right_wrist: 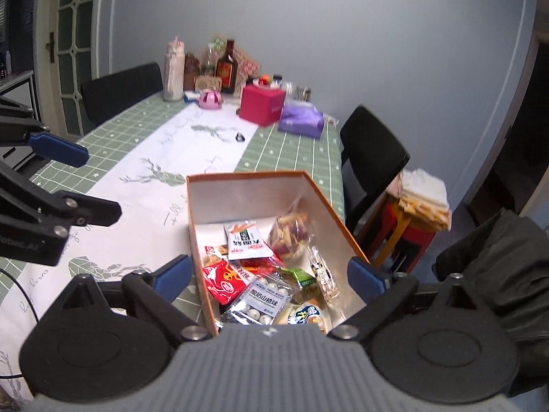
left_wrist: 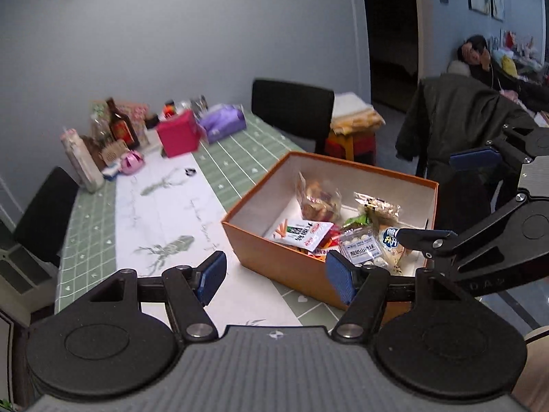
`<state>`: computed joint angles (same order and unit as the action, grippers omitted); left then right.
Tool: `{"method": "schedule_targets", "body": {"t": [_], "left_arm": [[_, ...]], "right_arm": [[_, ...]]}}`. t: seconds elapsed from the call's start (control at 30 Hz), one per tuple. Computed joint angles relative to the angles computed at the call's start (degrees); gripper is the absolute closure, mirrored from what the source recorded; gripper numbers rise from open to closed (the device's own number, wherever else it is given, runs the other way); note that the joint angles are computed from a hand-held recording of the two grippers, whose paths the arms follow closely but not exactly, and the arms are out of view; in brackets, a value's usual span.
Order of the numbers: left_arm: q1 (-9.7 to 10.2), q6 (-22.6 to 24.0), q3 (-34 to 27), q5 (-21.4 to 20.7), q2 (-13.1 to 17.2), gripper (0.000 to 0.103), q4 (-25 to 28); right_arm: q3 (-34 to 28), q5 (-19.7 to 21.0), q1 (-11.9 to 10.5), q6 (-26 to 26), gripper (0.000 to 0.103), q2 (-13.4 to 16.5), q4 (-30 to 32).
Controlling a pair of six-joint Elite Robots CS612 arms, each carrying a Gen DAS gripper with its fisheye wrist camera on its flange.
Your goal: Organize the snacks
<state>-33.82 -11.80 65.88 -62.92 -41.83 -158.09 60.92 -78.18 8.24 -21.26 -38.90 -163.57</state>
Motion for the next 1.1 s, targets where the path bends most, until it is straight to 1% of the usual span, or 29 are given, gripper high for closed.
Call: {"method": "schedule_targets", "body": {"t": [0.03,0.07,0.1,0.17,0.23,0.3,0.37,0.43,0.5,0.6,0.67,0.77,1.0,1.1], "left_arm": [[-0.44,-0.43,2.2,1.68,-0.56,0.025,-3.46],[-0.79,-1.25,3.94,2.9,-0.97,0.021,-6.12],[-1.0,-2.39,5.39,3.38,-1.35,0.019,-8.07],[-1.39,-5.75,8.21,4.37,-2.04,0.019,-12.18],[-1.79,-7.39,9.75,6.01,-2.27,0.015,-13.47],[-2.22,-8.32,10.95,8.07,-2.38,0.015,-13.55],[-2.44,-9.51,12.31,8.63,-2.6,0.015,-13.82],[-2.61,-9.87,14.2,8.53,-2.84,0.015,-16.11],[-2.79,-10.36,15.81,8.89,-2.88,0.015,-18.04],[-2.75,-13.43,17.4,9.08,-2.89,0.015,-18.31],[-2.73,-15.41,17.83,9.88,-2.73,0.015,-17.13],[-2.87,-16.02,17.82,11.31,-2.28,0.015,-15.73],[-2.3,-16.82,16.63,9.09,-1.43,0.015,-12.49],[-2.09,-17.55,16.3,8.6,-1.21,0.015,-10.96]], "right_arm": [[1.98,-0.19,0.04,0.48,0.007,-0.57,-3.19],[3.79,-0.25,0.06,1.08,0.006,-1.08,-5.82],[5.62,-0.18,0.07,1.79,0.006,-1.64,-8.1],[8.15,0.36,0.08,3.23,0.006,-2.33,-10.74],[10.17,0.58,0.11,5.54,0.006,-2.92,-12.08],[11.97,0.66,0.17,7.65,0.006,-3.39,-13.2],[13.55,-0.27,0.42,9.84,0.006,-3.65,-14.69],[15.09,-1.1,0.71,12.75,0.006,-3.78,-16.47],[16.76,-2.96,1.25,14.95,0.006,-3.72,-19.45],[18.13,-5.29,2.13,15.31,0.006,-3.28,-22.64],[18.77,-5.98,2.54,15.41,0.006,-3.01,-24.11],[18.85,-7.81,3.18,15.42,0.006,-2.63,-24.54],[17.35,-8.99,3.64,15.66,0.006,-2.02,-19.63],[16.55,-8.85,3.66,16.12,0.006,-1.64,-18.08]]}}
